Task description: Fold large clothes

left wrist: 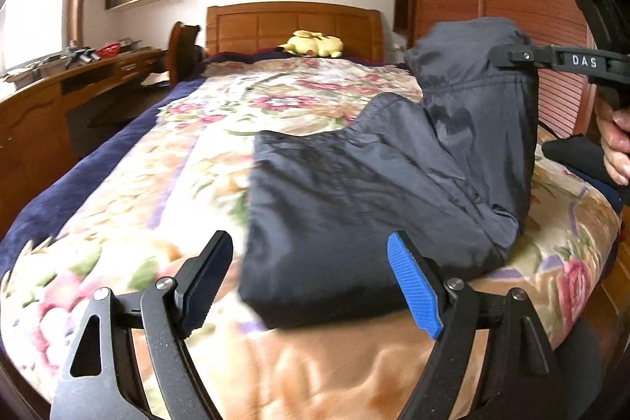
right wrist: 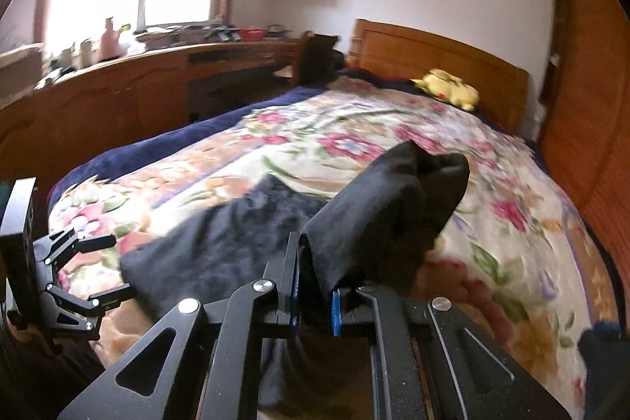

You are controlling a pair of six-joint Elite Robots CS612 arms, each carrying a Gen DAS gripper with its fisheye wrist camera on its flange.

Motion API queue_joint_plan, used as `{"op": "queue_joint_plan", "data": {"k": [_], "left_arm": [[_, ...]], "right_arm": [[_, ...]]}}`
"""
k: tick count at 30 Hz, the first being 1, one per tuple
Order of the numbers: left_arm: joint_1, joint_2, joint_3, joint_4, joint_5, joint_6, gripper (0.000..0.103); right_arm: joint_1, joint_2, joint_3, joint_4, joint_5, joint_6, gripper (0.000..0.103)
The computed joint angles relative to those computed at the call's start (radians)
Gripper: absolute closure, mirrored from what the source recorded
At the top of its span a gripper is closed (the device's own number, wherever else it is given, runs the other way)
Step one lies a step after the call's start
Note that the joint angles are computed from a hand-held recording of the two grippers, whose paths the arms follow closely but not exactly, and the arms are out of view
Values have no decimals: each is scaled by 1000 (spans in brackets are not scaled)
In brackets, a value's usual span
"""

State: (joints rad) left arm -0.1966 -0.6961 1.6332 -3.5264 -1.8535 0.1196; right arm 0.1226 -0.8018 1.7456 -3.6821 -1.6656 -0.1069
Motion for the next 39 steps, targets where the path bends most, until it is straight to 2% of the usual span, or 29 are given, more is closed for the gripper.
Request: {"op": "queue_joint_plan", "data": {"k": [3,12,14,17,20,21,22,24,25,27,29,31,32,35,39], "left_arm": [[15,0,1,-8,8,-8,21],[49,13,-20,-17,32,-52,21],[54,16,-24,-17,33,-58,21],[59,22,-32,-11,37,-60,21],[60,26,-36,-13,34,-60,21],[60,26,-37,-13,34,-60,21],[61,27,-38,-13,34,-59,21],[62,28,-36,-18,32,-59,21],[60,25,-28,-24,34,-60,21],[60,25,-28,-28,34,-60,21],[59,24,-24,-35,35,-62,21],[58,24,-24,-36,38,-62,21],[58,24,-24,-36,40,-61,21],[57,22,-19,-38,45,-60,21],[58,22,-17,-38,54,-66,21]], "right_arm": [[20,22,-44,30,24,-32,92],[46,90,-174,146,128,-109,93],[46,109,-211,217,163,-119,93],[49,136,-258,298,164,-116,91],[36,136,-268,321,209,-69,78],[31,133,-271,320,241,-54,69],[28,134,-276,310,261,-43,54],[20,125,-263,245,261,-29,37],[15,120,-254,207,260,-22,36],[3,114,-244,142,248,-13,35],[-2,119,-246,111,185,-15,35],[-8,128,-258,144,105,-7,36],[-12,133,-266,173,88,-2,36],[-21,157,-292,253,86,4,42],[-14,198,-353,351,130,-20,50]]}}
